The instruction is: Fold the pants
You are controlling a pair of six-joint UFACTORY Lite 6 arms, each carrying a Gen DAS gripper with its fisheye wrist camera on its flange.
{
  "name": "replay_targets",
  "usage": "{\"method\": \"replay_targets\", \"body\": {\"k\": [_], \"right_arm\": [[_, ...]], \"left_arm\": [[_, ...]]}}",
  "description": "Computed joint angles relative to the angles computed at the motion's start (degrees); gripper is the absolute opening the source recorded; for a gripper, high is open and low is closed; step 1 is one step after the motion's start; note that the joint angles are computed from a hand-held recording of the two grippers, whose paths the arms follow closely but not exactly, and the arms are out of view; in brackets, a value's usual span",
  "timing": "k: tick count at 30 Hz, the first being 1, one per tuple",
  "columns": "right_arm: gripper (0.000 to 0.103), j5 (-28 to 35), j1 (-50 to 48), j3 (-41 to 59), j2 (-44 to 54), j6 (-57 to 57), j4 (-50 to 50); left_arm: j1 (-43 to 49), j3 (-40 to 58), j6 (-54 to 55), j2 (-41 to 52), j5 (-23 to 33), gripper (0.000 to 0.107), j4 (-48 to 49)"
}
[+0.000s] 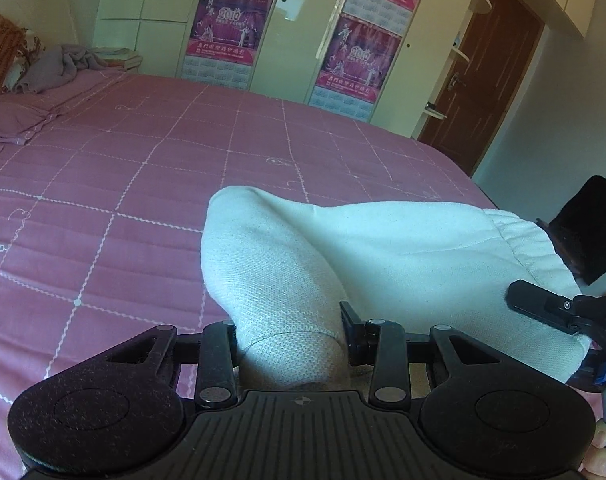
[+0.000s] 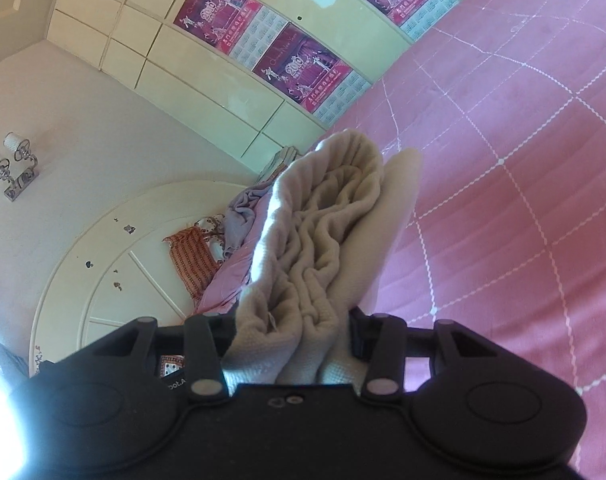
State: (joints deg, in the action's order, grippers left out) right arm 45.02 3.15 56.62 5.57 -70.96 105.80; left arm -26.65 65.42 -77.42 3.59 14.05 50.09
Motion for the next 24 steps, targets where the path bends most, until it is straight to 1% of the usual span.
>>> {"method": "replay_targets", "body": {"k": [4,6,11,13,15,18,19,22,24], "right_arm": [[0.045,-1.4,1.0,5.3,5.7,-1.2,0.7],[0.045,-2.1,1.4,8.4,9.2,-1.9,0.8],[0.045,-3.9,2.6,16.9,18.1,-2.2,0.2],[0.045,-4.7,2.9,19.1,20.7,-2.3,-0.2],[0.045,-5.2,3.0,19.7,22.7,-2.9,0.1],[0.045,-5.3,2.5,17.1,24.0,-5.4,2.7],[0.045,-5.4,2.3,16.1,24.4,-6.2,3.5],[0.046,-5.8,1.8,13.8,25.5,-7.7,4.8],[0.046,-5.8,1.6,12.3,25.7,-8.6,5.3]], "left_arm": [[2.0,6.5,2.2,7.5,-0.3,0.037,-1.7],[2.8,8.5,1.3,10.3,-0.7,0.037,-0.5],[4.0,13.0,-5.9,17.6,-0.9,0.037,6.4],[4.2,14.6,-5.4,20.4,-1.1,0.037,6.1],[4.3,15.0,-4.1,22.5,-1.6,0.037,5.5],[3.6,14.6,-6.8,24.6,-1.1,0.037,10.4],[3.4,14.3,-5.5,25.2,-0.9,0.037,9.2],[3.4,13.3,-2.4,26.5,0.3,0.048,5.3],[3.4,12.6,-0.9,27.2,1.2,0.059,3.5]]}}
